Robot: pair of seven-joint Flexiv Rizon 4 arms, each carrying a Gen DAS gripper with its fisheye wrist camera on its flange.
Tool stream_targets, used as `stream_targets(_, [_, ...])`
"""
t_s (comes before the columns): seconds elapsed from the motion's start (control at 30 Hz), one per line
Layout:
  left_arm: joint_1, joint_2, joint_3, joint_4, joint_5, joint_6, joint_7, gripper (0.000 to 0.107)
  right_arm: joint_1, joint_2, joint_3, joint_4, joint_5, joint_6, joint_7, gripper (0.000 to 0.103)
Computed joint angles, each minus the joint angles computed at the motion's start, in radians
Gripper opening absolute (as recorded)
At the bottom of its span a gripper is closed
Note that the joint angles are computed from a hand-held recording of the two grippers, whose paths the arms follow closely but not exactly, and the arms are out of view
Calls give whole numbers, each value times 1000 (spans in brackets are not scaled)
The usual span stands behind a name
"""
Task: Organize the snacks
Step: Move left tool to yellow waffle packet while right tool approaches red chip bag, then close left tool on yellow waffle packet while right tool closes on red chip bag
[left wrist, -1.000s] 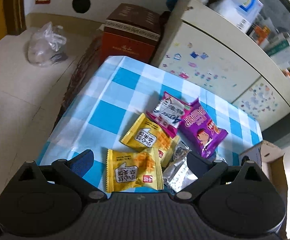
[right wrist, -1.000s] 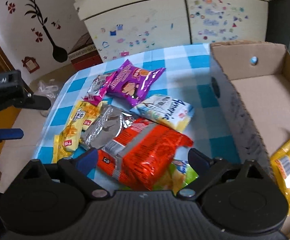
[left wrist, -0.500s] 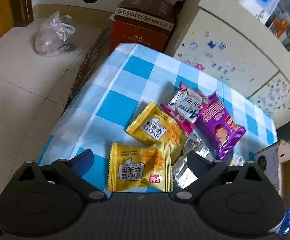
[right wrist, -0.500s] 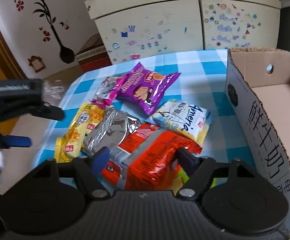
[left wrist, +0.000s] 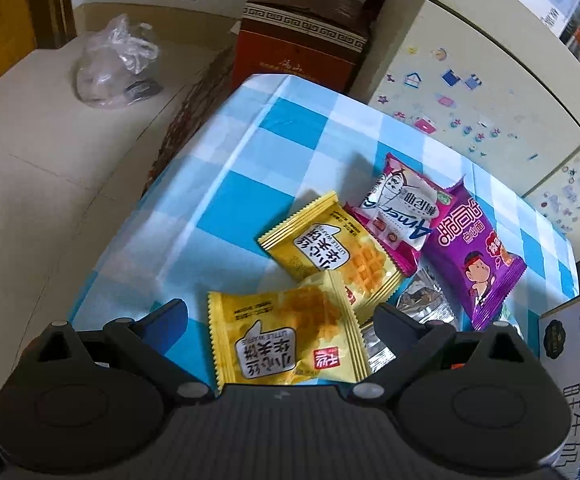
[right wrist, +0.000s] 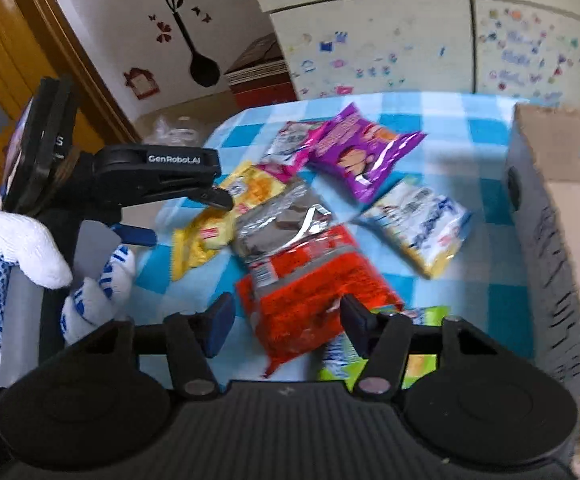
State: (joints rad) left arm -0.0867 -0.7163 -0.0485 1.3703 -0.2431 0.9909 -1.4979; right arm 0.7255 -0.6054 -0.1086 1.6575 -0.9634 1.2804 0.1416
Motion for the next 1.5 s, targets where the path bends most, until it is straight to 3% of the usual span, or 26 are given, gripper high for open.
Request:
stream_targets(0.1, [-15,-21,19,-20,17,0,-27,101,36,6,-75,17,-80,1,158,77])
stream_targets(0.23, [-16,-32,25,-22,34,11,-46,102,37,-10,-121,10,-210,6,355,78])
stream_targets(0.3, [-18,-25,35,-17,55,6,-37,102,13,-28,-107,-5,-239,27,389,78])
stream_targets(0.43, [-11,-5,48,10,82,-1,-13,102,-35,-53,-28,-35,-189,21,266,80])
stream_targets(0.5, [-6,10,56,22,102,-23,8,102,-50,-55,-12,-34,-172,67,216,80])
stream_targets(0.63, [35,38,23,76,69,-6,54,102,-49,-49,4,-20,-106,119,114,80])
stream_targets(0.73, [59,52,-11,113,32,42,122,102,-12,-27,-37,2,-93,122,101,80])
stream_targets(0.83, [45,45,3,109,35,60,143,102,25,-11,-86,12,-129,89,150,91])
stream_targets(0.93, [26,28,27,81,46,31,125,102,19,-27,-88,-8,-173,83,185,92])
stream_targets(1.1, [3,20,50,70,104,33,149,103,-11,-78,2,-81,-83,-17,-46,95])
stream_targets(1.23, [6,16,51,53,98,1,135,103,-18,-104,24,-107,-23,-3,-163,100])
stream_targets(1.4, [8,18,48,60,99,10,132,103,7,-130,19,-139,46,-73,-284,101])
stream_targets(1.5, [3,19,53,62,105,14,123,103,23,-140,-3,-145,61,-77,-284,102])
